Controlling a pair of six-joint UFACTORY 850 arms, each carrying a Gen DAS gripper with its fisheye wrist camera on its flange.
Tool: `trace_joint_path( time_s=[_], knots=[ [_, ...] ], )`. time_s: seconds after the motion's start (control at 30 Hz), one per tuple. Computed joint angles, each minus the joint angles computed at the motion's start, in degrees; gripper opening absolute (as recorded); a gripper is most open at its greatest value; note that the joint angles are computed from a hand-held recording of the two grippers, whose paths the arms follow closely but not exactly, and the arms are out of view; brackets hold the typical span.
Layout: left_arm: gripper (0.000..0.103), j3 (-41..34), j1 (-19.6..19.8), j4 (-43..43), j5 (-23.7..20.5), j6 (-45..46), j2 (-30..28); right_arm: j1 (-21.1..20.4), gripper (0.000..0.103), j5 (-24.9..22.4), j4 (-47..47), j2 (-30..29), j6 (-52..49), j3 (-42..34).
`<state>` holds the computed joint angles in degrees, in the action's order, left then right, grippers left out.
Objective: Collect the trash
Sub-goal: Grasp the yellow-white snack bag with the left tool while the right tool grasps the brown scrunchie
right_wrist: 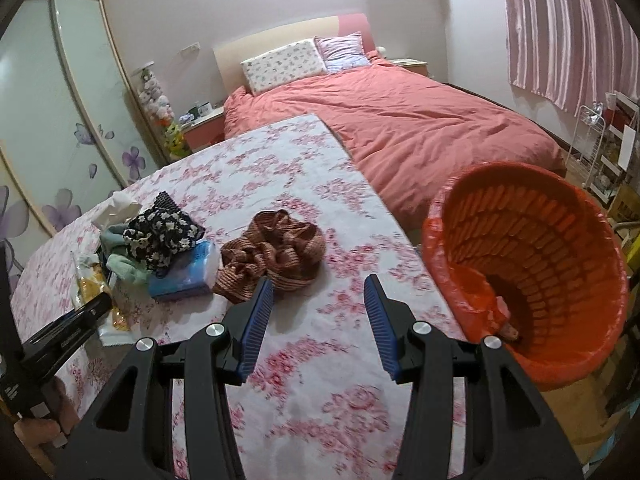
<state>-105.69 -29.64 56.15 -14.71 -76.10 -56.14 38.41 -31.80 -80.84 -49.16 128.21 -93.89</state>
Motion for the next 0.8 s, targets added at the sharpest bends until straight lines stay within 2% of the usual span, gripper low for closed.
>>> trace_joint_path(
  time_s=[0.17, 0.23, 0.27, 0.43, 0.67, 0.77, 0.8],
  knots=[
    [0.028, 4.19, 1.29, 8.8, 0.66, -8.23, 2.58, -0.67, 0.05, 1.58, -0.05, -2.41, -0.28, -3.45],
    [0.028, 5.29, 1.91, 10.86, 0.74, -9.88, 3.27, -0.99, 0.061, 2.55, -0.45, -3.43, -0.15, -5.01],
    [0.028, 5.73, 2.2, 11.49, 0.87, -10.34, 3.49, -1.06, 0.062, 2.53, -0.17, -4.16, -0.9, -6.24],
    [0.029, 6.45, 3.87, 6.71, 2.02, -6.28, 3.71, -1.3, 0.069, 1.83, 7.06, -7.92, -10.96, -12.95],
    [0.037, 6.15, 5.0, 1.29, 2.47, -2.57, 2.87, -1.73, 0.07, -1.94, 22.59, -14.0, -29.15, -22.83],
    [0.039, 5.68, 5.53, -4.1, 2.83, 2.16, 2.43, -1.84, 0.07, -1.42, 22.92, -13.72, -29.11, -22.33],
    [0.039, 5.87, 5.68, -3.44, 3.39, 1.21, 2.54, -1.92, 0.07, -1.11, 23.21, -13.63, -29.15, -22.13]
  ],
)
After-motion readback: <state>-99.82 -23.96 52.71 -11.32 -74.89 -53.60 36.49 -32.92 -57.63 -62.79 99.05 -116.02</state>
